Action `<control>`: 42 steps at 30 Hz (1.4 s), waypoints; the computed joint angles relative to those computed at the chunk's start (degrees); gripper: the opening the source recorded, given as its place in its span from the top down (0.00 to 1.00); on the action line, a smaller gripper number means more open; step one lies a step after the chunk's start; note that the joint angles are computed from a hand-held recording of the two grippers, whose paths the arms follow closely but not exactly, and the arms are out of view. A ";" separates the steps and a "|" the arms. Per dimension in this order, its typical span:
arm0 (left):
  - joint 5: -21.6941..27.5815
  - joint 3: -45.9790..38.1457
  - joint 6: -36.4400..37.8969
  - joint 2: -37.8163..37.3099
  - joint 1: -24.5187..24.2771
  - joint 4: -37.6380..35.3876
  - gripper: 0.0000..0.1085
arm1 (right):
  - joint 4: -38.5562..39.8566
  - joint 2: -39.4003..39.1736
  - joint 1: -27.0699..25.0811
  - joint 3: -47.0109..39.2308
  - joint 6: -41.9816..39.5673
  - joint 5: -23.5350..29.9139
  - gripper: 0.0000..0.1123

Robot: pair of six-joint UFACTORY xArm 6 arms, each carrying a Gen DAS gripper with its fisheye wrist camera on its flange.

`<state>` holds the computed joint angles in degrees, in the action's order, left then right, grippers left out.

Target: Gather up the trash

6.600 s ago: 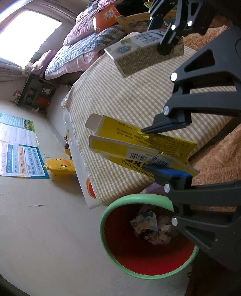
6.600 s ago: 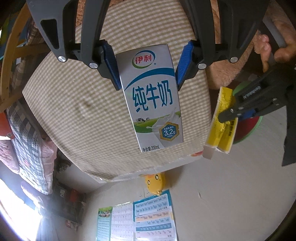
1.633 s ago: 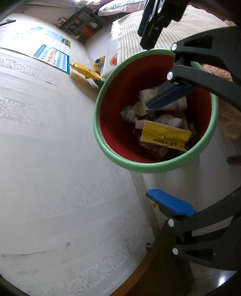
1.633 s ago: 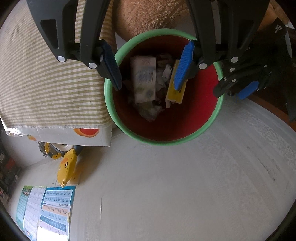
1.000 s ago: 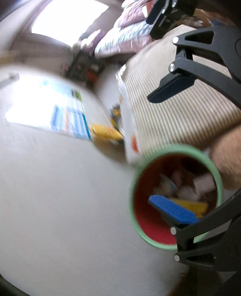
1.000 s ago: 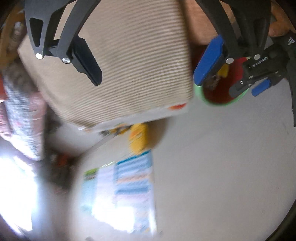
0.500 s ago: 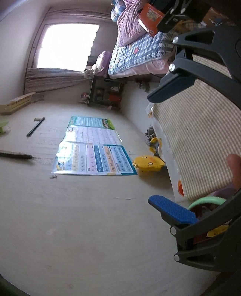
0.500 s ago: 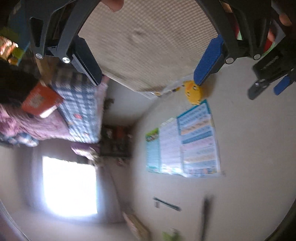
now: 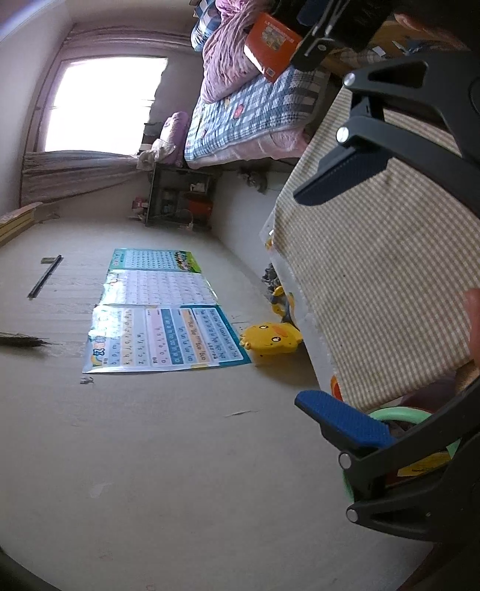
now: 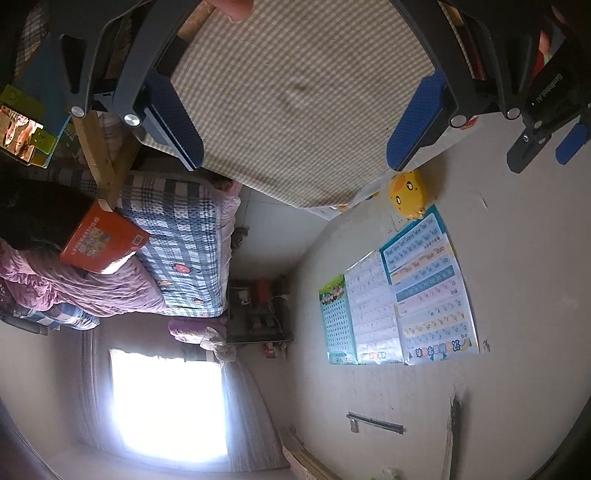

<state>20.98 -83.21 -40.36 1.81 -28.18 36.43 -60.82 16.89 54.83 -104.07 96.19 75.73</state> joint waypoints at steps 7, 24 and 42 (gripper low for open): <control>1.59 -0.19 0.58 0.59 0.41 -1.42 0.10 | 0.87 1.00 -0.36 -1.13 -1.34 -0.45 0.15; 3.43 -1.05 3.52 1.88 0.22 -4.39 0.10 | 3.27 2.43 -1.12 -2.01 -2.65 -1.45 0.15; 4.10 -1.00 5.81 2.25 0.24 -6.89 0.10 | 4.99 2.84 -1.69 -1.71 -3.06 -2.87 0.15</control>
<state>25.09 -84.21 -34.54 4.06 -27.94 29.54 -55.84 19.74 53.14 -105.77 93.13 72.86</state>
